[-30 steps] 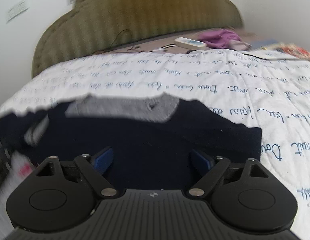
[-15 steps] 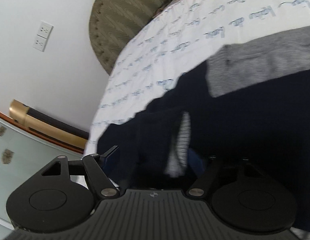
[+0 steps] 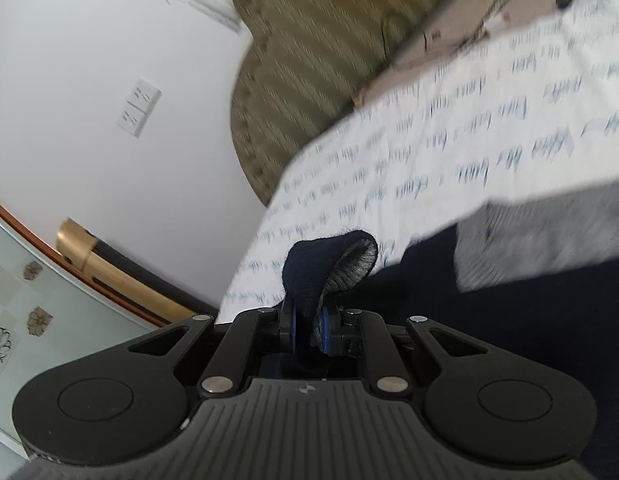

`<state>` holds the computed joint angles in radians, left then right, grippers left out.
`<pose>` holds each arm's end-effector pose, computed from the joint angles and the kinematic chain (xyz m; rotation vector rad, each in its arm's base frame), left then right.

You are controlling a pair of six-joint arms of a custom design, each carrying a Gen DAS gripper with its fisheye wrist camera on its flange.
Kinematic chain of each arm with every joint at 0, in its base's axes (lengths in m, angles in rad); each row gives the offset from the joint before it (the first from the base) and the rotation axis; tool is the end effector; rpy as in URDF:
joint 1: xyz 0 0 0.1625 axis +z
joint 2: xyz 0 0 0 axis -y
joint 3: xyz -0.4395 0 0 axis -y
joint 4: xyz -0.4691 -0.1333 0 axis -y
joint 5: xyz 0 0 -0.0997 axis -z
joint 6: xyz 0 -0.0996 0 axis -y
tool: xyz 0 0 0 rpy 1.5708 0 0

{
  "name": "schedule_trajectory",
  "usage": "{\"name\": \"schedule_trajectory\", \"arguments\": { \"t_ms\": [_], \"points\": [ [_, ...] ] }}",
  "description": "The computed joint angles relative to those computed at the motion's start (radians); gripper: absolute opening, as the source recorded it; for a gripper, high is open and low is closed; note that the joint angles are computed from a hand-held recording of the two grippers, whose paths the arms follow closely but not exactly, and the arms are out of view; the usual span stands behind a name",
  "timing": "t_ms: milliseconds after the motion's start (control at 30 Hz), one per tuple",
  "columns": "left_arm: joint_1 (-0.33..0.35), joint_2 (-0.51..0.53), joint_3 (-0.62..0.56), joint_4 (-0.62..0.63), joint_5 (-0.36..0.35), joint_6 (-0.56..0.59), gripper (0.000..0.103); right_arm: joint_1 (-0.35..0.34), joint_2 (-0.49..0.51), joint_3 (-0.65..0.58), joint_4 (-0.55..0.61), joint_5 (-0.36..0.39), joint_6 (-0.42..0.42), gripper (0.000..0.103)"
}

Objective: Fold small clothes

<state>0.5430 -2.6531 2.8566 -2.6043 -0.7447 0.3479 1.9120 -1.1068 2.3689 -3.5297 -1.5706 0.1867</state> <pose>-0.0546 -0.2742 0.3020 1.1240 2.0717 -1.2995 0.2861 -0.4073 0.0962 -0.2159 2.7878 -0.9804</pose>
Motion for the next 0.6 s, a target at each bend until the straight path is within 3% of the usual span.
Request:
{"name": "schedule_trajectory", "arguments": {
  "t_ms": [133,267,367,433,467,600],
  "points": [
    [0.217,0.131,-0.109,-0.144,-0.270,-0.346,0.074,-0.036,-0.187,0.101,0.026,-0.015,-0.034,0.016],
    [0.444,0.358,-0.209,-0.271,-0.480,-0.494,0.078,-0.115,-0.407,0.227,0.061,-0.056,-0.038,0.016],
    [0.517,0.500,-0.279,-0.266,-0.474,-0.540,0.078,-0.196,-0.544,0.309,0.098,-0.078,-0.033,0.016],
    [0.578,0.565,-0.331,-0.205,-0.579,-0.556,0.078,-0.251,-0.607,0.350,0.113,-0.066,-0.042,0.016],
    [0.587,0.603,-0.351,-0.185,-0.598,-0.562,0.078,-0.275,-0.618,0.366,0.109,-0.052,-0.049,0.016],
    [0.555,0.690,-0.389,-0.121,-0.540,-0.526,0.078,-0.330,-0.650,0.399,0.091,0.017,-0.077,0.016]
  ]
}}
